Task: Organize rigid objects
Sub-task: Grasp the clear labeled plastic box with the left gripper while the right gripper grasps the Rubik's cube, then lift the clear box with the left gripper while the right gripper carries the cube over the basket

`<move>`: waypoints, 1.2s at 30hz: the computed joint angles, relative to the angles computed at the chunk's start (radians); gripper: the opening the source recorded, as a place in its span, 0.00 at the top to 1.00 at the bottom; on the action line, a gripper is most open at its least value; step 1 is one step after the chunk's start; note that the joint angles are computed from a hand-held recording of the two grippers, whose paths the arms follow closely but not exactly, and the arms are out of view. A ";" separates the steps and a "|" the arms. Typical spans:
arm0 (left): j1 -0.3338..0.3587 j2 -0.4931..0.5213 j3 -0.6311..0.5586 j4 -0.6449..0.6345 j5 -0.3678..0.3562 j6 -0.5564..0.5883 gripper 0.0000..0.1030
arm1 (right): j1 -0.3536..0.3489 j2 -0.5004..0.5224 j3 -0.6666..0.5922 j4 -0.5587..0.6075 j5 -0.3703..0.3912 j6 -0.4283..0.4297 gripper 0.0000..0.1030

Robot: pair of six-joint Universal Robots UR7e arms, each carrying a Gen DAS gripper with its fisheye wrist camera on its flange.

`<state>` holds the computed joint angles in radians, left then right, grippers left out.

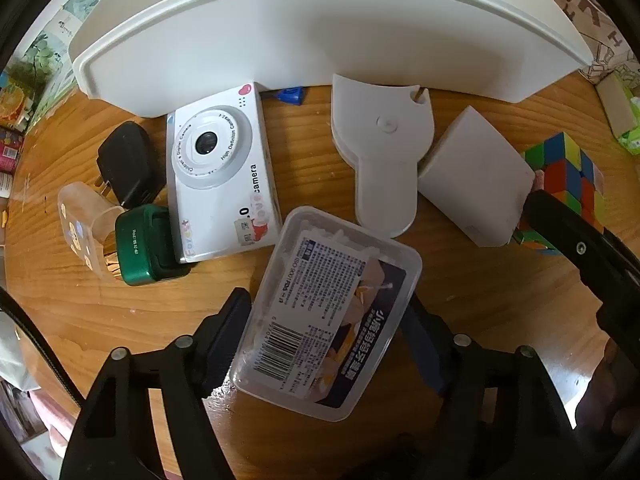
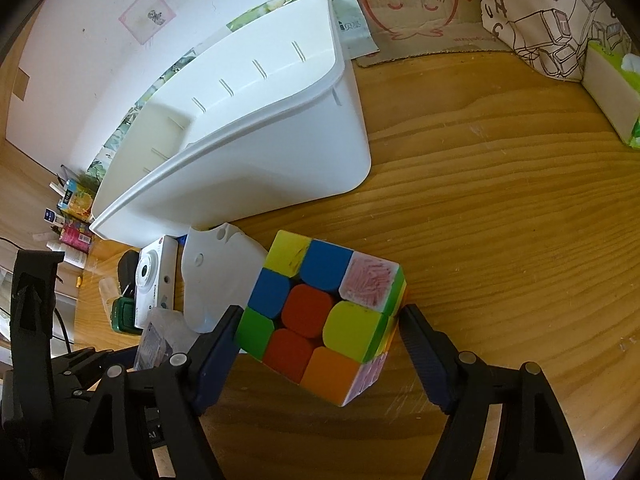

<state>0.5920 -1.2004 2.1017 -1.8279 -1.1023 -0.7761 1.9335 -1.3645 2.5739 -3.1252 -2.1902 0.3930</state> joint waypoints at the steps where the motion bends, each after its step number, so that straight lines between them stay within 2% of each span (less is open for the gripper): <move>1: 0.001 -0.001 0.000 0.001 0.000 0.004 0.27 | 0.003 0.002 -0.002 0.004 -0.005 0.001 0.25; 6: 0.004 -0.009 0.004 -0.006 -0.006 0.012 0.30 | 0.023 0.011 -0.014 0.024 -0.032 0.007 0.28; 7: -0.024 -0.012 0.015 -0.005 -0.023 -0.014 0.30 | 0.025 0.012 -0.015 0.026 -0.036 0.008 0.29; 11: -0.025 -0.033 0.024 0.003 -0.035 -0.022 0.31 | 0.040 0.010 -0.017 0.042 -0.052 0.022 0.31; 21: -0.047 -0.126 0.084 0.007 -0.026 -0.030 0.32 | 0.079 -0.033 0.006 0.067 -0.080 0.070 0.35; 23: -0.062 -0.155 0.100 0.017 -0.029 -0.042 0.32 | 0.092 -0.040 0.012 0.066 -0.088 0.078 0.37; 25: -0.073 -0.174 0.111 0.021 -0.028 -0.050 0.32 | 0.102 -0.047 0.018 0.057 -0.083 0.076 0.44; 36: -0.143 -0.289 0.171 0.056 -0.043 -0.122 0.32 | 0.191 -0.094 0.036 0.130 -0.141 0.149 0.44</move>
<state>0.4487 -1.4892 2.2731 -1.7723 -1.1453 -0.8978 2.1240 -1.4587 2.6098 -2.9947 -2.3313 0.5421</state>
